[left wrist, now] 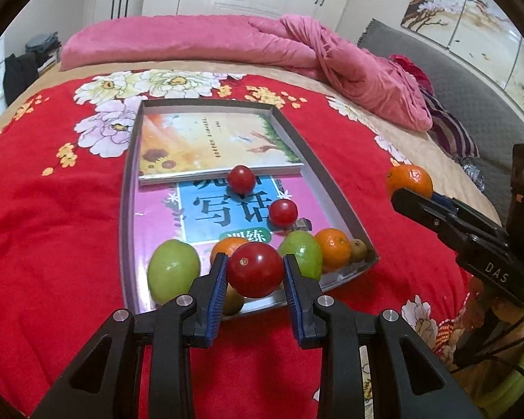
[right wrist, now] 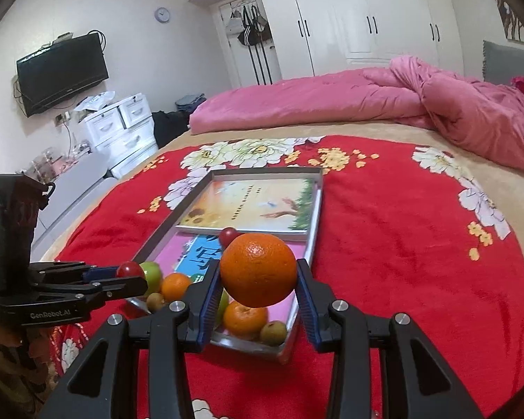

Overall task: Organize fruits
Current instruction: 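Lift and carry the tomato and orange over the tray with both tools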

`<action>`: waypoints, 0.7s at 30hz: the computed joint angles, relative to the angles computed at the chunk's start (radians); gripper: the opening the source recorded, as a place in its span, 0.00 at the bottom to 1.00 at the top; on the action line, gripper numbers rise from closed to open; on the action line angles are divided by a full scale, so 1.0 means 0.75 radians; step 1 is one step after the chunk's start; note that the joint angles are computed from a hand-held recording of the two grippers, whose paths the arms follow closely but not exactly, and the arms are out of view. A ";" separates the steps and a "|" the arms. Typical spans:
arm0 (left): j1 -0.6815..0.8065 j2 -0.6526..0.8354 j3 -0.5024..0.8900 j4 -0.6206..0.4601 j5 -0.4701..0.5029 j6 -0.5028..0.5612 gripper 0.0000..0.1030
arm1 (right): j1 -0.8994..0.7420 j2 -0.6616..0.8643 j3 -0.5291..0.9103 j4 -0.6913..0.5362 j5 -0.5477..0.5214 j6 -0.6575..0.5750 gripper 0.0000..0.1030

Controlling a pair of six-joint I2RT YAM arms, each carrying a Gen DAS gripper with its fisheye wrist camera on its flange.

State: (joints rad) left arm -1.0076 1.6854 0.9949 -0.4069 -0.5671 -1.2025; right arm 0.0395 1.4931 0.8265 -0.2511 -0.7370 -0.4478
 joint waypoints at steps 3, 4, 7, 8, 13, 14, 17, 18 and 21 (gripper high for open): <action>0.007 0.025 0.007 0.029 0.023 0.026 0.31 | 0.011 -0.003 -0.003 0.000 0.008 -0.007 0.40; 0.010 0.033 0.012 0.032 0.030 0.033 0.31 | 0.013 -0.005 -0.004 -0.005 0.010 -0.015 0.40; 0.023 0.058 0.017 0.047 0.058 0.048 0.31 | 0.023 -0.012 -0.013 -0.008 0.014 -0.030 0.40; 0.028 0.065 0.014 0.055 0.069 0.051 0.31 | 0.026 -0.015 -0.016 -0.009 0.017 -0.033 0.40; 0.041 0.074 0.009 0.057 0.078 0.060 0.31 | 0.026 -0.015 -0.017 -0.016 0.018 -0.041 0.40; 0.040 0.074 0.006 0.058 0.075 0.058 0.31 | 0.028 -0.013 -0.016 -0.017 0.020 -0.039 0.40; 0.042 0.070 -0.001 0.061 0.075 0.058 0.31 | 0.029 -0.011 -0.016 -0.018 0.027 -0.039 0.40; 0.042 0.070 -0.001 0.061 0.073 0.059 0.31 | 0.028 -0.009 -0.016 -0.021 0.026 -0.041 0.40; 0.045 0.072 -0.005 0.064 0.073 0.061 0.31 | 0.031 -0.006 -0.016 -0.028 0.030 -0.049 0.40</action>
State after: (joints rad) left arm -0.9738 1.7395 0.9913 -0.3592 -0.5124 -1.1565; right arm 0.0627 1.4884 0.8147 -0.2721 -0.7147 -0.4845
